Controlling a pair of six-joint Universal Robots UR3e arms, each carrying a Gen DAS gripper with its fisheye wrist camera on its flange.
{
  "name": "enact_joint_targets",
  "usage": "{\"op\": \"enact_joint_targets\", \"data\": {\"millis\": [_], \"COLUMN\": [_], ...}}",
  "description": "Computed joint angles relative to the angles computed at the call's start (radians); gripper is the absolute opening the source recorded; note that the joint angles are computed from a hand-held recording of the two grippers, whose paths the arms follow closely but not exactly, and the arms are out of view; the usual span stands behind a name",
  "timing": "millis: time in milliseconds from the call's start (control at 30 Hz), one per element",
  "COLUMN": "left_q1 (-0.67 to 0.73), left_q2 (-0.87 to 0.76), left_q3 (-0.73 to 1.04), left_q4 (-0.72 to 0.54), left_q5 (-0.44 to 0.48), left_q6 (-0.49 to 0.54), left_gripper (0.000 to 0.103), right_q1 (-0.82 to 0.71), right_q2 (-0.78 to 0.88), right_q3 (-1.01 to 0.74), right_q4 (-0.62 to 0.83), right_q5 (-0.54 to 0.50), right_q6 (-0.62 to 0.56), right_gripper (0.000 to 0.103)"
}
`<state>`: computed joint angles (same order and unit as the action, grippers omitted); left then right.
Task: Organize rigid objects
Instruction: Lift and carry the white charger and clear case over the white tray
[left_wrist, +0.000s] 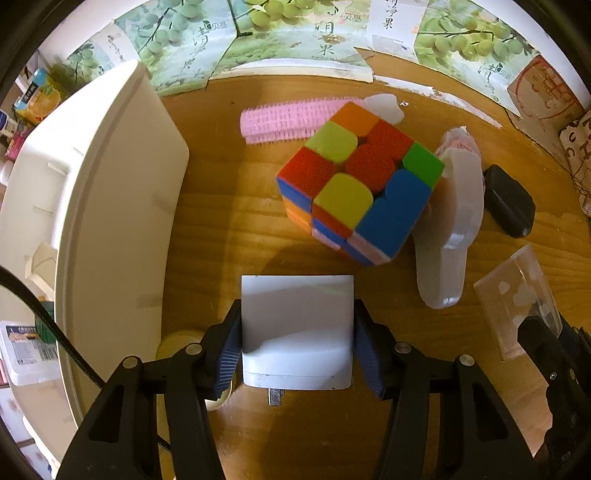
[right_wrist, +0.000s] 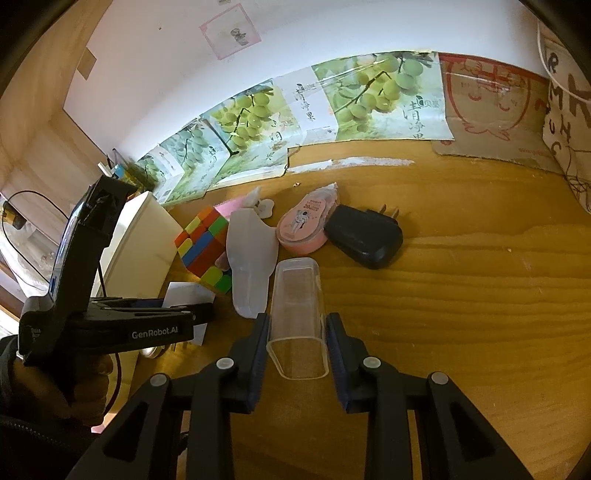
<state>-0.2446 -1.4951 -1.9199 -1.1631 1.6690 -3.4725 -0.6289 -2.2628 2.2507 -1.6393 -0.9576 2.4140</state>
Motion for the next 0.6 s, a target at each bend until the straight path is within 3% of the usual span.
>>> {"op": "enact_joint_targets", "data": {"millis": [300,600], "left_q1": [-0.022,-0.073], "left_q2": [0.104,0.267], "left_q3": [-0.085,-0.177], "left_q4": [-0.029,-0.071], "left_q5": [-0.037,-0.055], "left_q6": [-0.032,-0.078], "left_gripper": [0.059,0.059], "right_q1": [-0.083,-0.220], "right_q2": [-0.088,-0.209], "right_q3": [-0.045,-0.127], "right_q4": [0.194,0.498], "right_q5": [-0.014,-0.012], "right_q6": [-0.098,-0.296], "right_gripper": [0.030,0.030]}}
